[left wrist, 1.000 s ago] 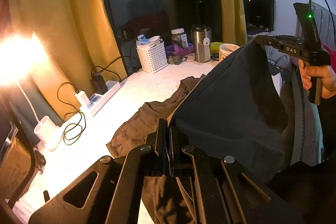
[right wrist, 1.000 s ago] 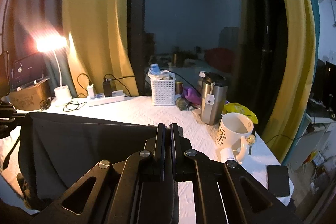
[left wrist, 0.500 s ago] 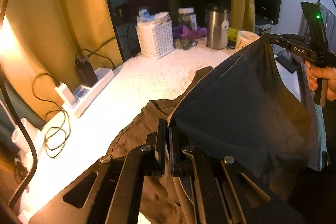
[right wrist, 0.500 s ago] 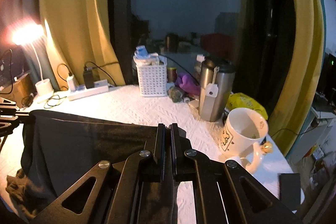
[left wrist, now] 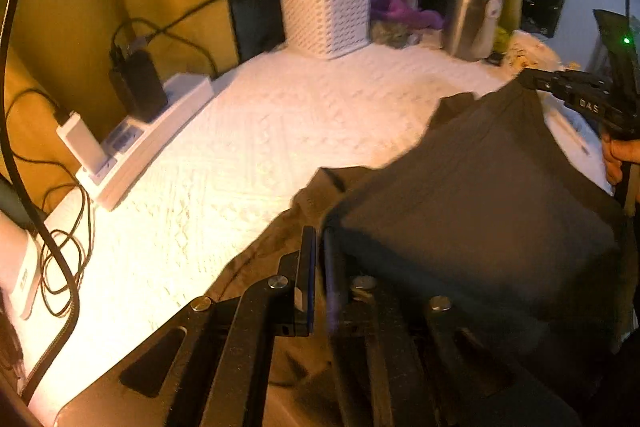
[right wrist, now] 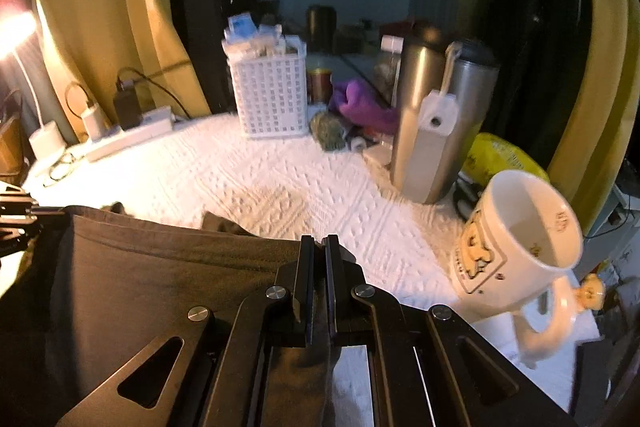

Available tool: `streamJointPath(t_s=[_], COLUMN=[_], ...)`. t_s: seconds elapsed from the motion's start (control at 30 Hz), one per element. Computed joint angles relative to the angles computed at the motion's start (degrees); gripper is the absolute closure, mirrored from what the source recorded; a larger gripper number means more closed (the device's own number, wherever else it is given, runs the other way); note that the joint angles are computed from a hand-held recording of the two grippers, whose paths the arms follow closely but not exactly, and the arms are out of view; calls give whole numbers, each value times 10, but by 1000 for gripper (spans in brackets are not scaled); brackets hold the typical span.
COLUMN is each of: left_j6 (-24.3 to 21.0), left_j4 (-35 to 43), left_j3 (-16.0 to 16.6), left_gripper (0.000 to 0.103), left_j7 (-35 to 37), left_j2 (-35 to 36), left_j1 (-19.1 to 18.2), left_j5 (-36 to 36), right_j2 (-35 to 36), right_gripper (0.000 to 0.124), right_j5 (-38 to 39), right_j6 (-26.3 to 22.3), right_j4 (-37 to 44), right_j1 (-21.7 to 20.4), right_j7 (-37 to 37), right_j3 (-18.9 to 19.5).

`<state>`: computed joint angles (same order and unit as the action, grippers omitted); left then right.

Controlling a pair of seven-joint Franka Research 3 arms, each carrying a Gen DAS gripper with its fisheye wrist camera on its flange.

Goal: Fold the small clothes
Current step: 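Lay the hem onto the collar and open both tools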

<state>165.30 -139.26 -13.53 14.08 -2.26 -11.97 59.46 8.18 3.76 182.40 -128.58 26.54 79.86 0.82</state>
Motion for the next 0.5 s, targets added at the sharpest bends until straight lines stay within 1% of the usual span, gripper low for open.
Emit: streamJointPath(t_s=[0.03,0.1,0.13,0.17,0.2,0.27,0.3,0.4,0.47,0.5], left_j6=[1,-12,-9,-13,-30,-78,-78,-87,-94,-91], left_j4=[0,-3,-7,-14,-17,-31,-42,-85,-108,-119], left_j3=[2,4,7,7,3,-9,-11,-23,-35,-42], left_gripper=[95,94,92,80,70,70,69,67,62,61], left_j7=[5,4,9,1,-11,-33,-35,-31,-19,-21], left_j2=[4,3,1,-8,-18,-51,-66,-127,-164,-178], left_j1=[1,3,4,5,5,3,3,-4,-16,-18], left_j5=[-11,-23,-34,-37,-34,-30,-36,-77,-110,-119], right_j2=[8,25,30,34,40,48,48,43,36,31], right_gripper=[120,120,120,119,119,119,119,118,118,118], right_j5=[-7,-31,-37,-46,-77,-124,-135,-190,-210,-215], right_j6=[-7,-22,-29,-38,-41,-58,-65,-74,-80,-81], right_j4=[7,21,26,31,35,44,47,48,47,45], right_j1=[8,33,35,43,68,96,93,103,95,88], right_j7=[6,29,34,42,72,113,120,166,181,185], right_j3=[-9,-36,-38,-47,-75,-108,-106,-120,-113,-106])
